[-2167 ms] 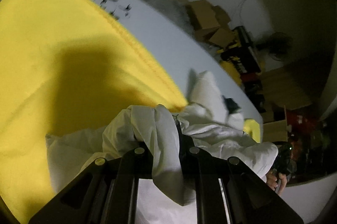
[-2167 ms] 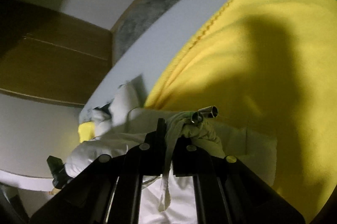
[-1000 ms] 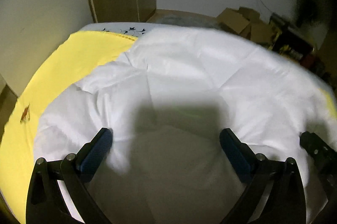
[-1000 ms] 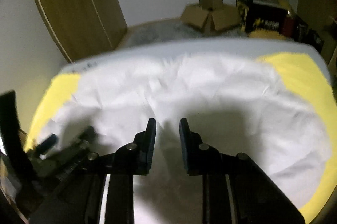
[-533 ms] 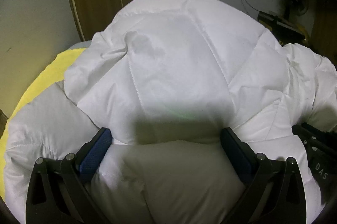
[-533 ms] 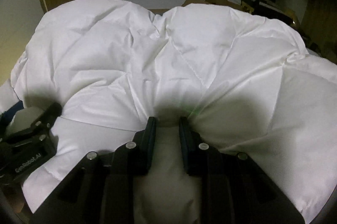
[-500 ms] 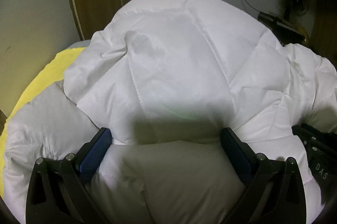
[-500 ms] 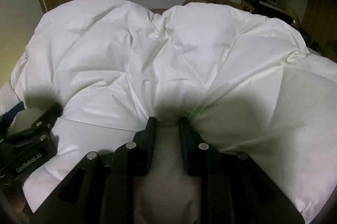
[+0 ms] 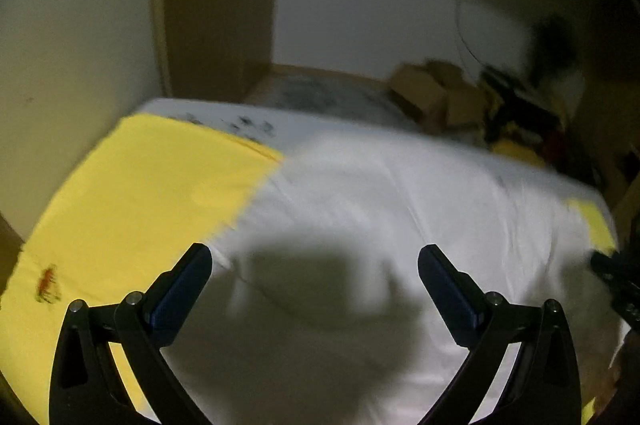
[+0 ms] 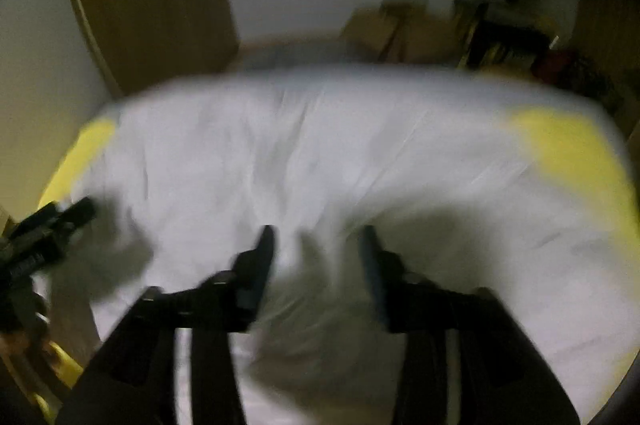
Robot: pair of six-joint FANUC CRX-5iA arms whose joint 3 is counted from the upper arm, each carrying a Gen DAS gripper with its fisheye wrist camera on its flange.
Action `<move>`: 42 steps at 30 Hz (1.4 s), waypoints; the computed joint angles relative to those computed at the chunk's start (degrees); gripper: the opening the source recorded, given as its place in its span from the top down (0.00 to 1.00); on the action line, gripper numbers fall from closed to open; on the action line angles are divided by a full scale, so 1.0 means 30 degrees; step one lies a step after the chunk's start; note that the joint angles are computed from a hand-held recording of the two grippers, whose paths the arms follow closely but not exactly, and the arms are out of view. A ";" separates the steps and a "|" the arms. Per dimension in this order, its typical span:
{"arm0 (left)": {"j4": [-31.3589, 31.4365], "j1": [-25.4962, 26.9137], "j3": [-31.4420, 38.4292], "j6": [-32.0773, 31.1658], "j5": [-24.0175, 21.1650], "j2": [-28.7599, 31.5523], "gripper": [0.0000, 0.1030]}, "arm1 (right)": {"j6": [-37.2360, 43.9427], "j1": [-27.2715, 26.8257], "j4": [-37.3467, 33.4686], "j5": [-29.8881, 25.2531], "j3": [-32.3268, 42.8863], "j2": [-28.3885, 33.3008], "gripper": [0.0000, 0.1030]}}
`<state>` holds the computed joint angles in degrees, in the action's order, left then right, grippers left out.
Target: Fold large clothes
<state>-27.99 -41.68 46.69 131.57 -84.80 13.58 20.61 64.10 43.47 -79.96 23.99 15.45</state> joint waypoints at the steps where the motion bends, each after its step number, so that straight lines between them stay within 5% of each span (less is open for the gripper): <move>1: -0.0089 0.0250 0.0561 -0.0017 -0.0598 0.0242 0.00 | 0.0048 -0.0103 0.0732 -0.0802 0.0179 0.0231 0.19; 4: 0.0103 0.0772 0.0384 -0.0567 -0.1564 0.0806 0.00 | 0.1265 -0.1635 -0.1635 -0.2175 0.1310 0.0678 0.20; 7: 0.2580 0.1918 -0.2063 -0.1017 -0.1153 0.0846 0.00 | 0.1994 -0.2998 -0.4936 -0.1984 0.0764 0.0647 0.22; 9: 0.2174 0.1753 -0.3691 -0.0200 0.0718 -0.0052 0.00 | 0.1835 -0.3001 -0.4297 -0.0427 -0.1267 0.0094 0.19; 15: 0.2520 0.2109 -0.4939 0.0208 0.2156 -0.0624 0.00 | 0.1231 -0.3171 -0.4316 0.1117 -0.2116 0.0043 0.16; 23: 0.1910 0.1626 -0.5237 0.0771 0.2352 -0.0447 0.00 | 0.0967 -0.3532 -0.4640 0.2418 -0.3232 -0.0587 0.15; 42: 0.1825 0.1756 -0.5259 0.0610 0.2363 -0.0339 0.00 | 0.0788 -0.3320 -0.4510 0.2329 -0.3563 -0.0818 0.15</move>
